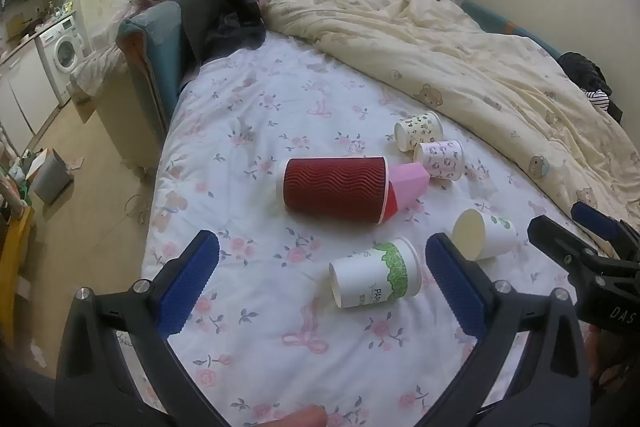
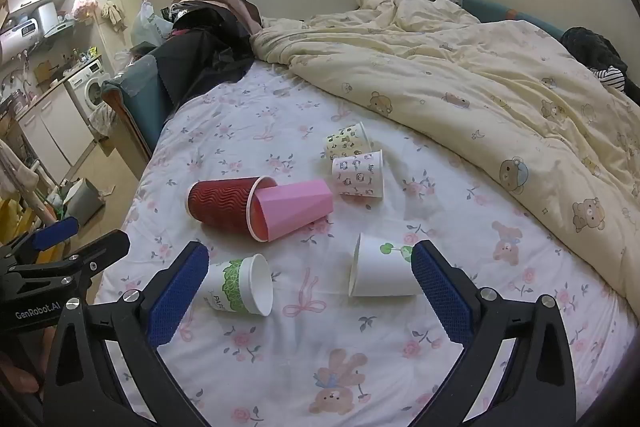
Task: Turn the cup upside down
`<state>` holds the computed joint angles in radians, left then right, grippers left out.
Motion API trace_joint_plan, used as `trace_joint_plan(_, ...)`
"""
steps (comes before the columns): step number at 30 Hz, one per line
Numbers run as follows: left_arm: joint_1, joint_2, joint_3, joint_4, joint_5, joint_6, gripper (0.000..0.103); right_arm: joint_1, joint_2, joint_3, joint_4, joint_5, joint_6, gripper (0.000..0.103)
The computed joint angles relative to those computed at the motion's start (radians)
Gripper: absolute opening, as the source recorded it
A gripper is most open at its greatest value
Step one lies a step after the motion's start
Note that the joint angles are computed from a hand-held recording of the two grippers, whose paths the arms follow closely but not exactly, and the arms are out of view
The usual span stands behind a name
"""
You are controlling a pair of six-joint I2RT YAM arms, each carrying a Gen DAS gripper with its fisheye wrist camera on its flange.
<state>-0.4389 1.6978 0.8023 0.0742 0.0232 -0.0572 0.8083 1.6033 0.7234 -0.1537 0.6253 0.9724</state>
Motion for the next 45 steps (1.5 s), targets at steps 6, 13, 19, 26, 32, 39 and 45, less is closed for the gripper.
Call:
trace_joint_plan(6,-0.003,-0.001,0.000,-0.005,0.001,-0.005,0.102,-0.001,-0.006,-0.006,0.010,0.007,-0.005,0.103)
trace_joint_plan(13,-0.001,-0.003,0.000,-0.006,0.003,0.001,0.102,-0.010,0.004,-0.004,0.015,-0.012,-0.007,0.103)
trace_joint_plan(19,0.000,0.002,0.005,-0.009,0.003,-0.001,0.102,0.003,-0.010,0.002,-0.012,-0.004,0.007,0.103)
trace_joint_plan(26,0.001,0.001,0.005,-0.011,0.003,-0.002,0.102,0.009,-0.002,0.008,-0.012,-0.001,0.015,0.103)
trace_joint_plan(32,0.001,0.001,0.005,-0.012,0.006,0.002,0.102,0.007,-0.004,0.006,-0.011,-0.002,0.014,0.103)
trace_joint_plan(39,0.000,0.000,0.006,-0.015,0.005,0.000,0.102,0.006,-0.013,0.004,-0.018,-0.003,0.015,0.103)
trace_joint_plan(45,0.020,0.015,-0.013,0.021,0.027,0.017,0.102,0.000,-0.017,-0.013,-0.001,-0.009,0.014,0.103)
